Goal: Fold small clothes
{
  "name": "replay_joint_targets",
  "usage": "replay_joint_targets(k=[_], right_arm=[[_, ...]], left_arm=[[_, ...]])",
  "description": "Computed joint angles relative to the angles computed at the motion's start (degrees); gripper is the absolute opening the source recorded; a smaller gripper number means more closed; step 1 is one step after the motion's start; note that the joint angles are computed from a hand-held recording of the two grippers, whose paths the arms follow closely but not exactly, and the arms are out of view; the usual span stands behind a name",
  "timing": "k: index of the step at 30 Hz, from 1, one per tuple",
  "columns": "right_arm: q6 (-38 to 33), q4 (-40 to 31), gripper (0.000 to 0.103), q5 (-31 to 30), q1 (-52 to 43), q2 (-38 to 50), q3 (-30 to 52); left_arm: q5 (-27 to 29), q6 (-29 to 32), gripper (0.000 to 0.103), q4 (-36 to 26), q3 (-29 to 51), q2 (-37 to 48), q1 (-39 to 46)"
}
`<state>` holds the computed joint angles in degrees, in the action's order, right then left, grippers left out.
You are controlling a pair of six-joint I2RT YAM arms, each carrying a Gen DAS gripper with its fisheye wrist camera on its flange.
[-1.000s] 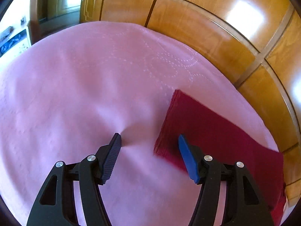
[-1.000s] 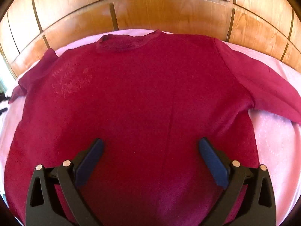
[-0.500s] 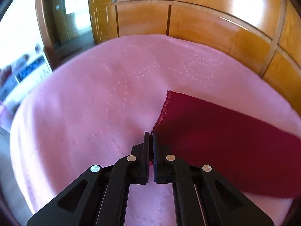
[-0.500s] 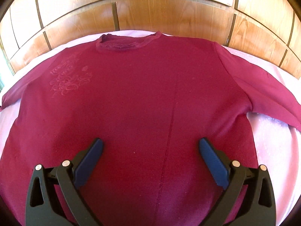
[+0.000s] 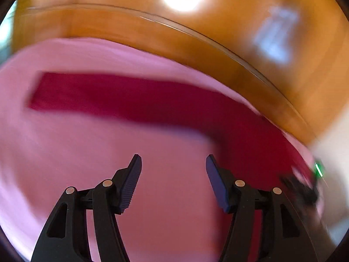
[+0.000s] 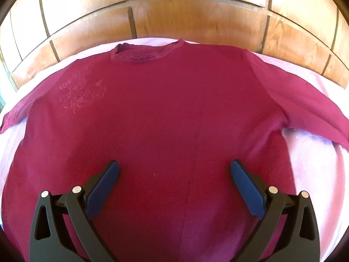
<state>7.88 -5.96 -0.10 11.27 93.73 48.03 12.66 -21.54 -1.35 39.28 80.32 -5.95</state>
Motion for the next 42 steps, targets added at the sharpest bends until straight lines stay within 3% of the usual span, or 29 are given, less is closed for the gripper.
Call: replay_joint_targets(k=[4,8,11,14,15,16,20,21,26,30,31,32,33,34,37,42], right_arm=[[1.5,-0.5,0.099,-3.4,-5.5,-9.2,-6.9],[-1.1,-3.6,0.088,-4.7,-12.3,-18.7,-13.8],[-3.2,-7.5,0.081,-11.0,-18.8,-22.9,-17.1],[-6.7,-11.4,0.076,-13.2,-21.6,-30.2,-21.5],[-7.4,-13.0,0.07,-13.9,-22.1,-32.5,-22.5],[-8.2,-14.5,0.065,-14.4,-22.3,-34.7,-23.3],[-12.9,-23.5,0.01,-17.0,-23.8,-42.4,-24.3],[-14.1,-25.6,0.009,-16.2,-23.6,-44.1,-24.1],[-21.1,-35.0,0.008,-19.1,-29.2,-48.9,-20.9],[-24.1,-34.6,0.01,-19.4,-30.6,-46.0,-23.1],[-24.2,-34.6,0.013,-21.0,-31.8,-44.9,-22.6],[-25.1,-35.5,0.024,-23.8,-34.5,-42.9,-21.3],[-25.7,-36.4,0.051,-26.3,-37.1,-40.9,-19.8],[-25.8,-36.0,0.059,-28.8,-40.0,-39.4,-18.0],[-23.8,-32.5,0.061,-32.9,-46.7,-32.7,-13.3],[-8.9,-17.8,0.064,-36.1,-55.1,-12.0,-3.1]], left_arm=[[-1.6,-2.2,0.06,0.7,-6.0,-2.2,-12.9],[-2.1,-5.7,0.056,3.0,-10.5,-3.3,-17.9],[-2.6,-7.4,0.05,4.3,-12.3,-4.2,-19.4],[-0.7,-5.2,0.023,4.8,-9.4,0.5,-16.6],[-0.5,-4.1,0.011,4.7,-9.8,0.4,-16.5],[-0.4,-4.1,0.011,4.9,-10.1,0.3,-16.4],[-2.0,-4.9,0.008,5.0,-10.2,-0.6,-17.8],[-1.8,-5.0,0.008,4.7,-10.7,-1.6,-17.8],[-1.8,-4.1,0.008,0.9,-12.2,-6.3,-18.4],[-3.8,-4.3,0.012,-3.1,-11.0,-5.5,-19.8],[-6.1,-4.1,0.019,-4.9,-10.1,-6.1,-20.6],[-9.1,-3.5,0.037,-6.4,-9.1,-6.9,-21.8],[-14.2,-2.7,0.055,-7.8,-7.7,-8.3,-23.6],[-16.9,-2.3,0.061,-7.6,-6.9,-9.3,-24.2],[-15.5,-1.2,0.064,-5.2,-3.3,-8.3,-22.4],[-17.7,-2.0,0.066,0.7,8.1,7.3,-24.2]])
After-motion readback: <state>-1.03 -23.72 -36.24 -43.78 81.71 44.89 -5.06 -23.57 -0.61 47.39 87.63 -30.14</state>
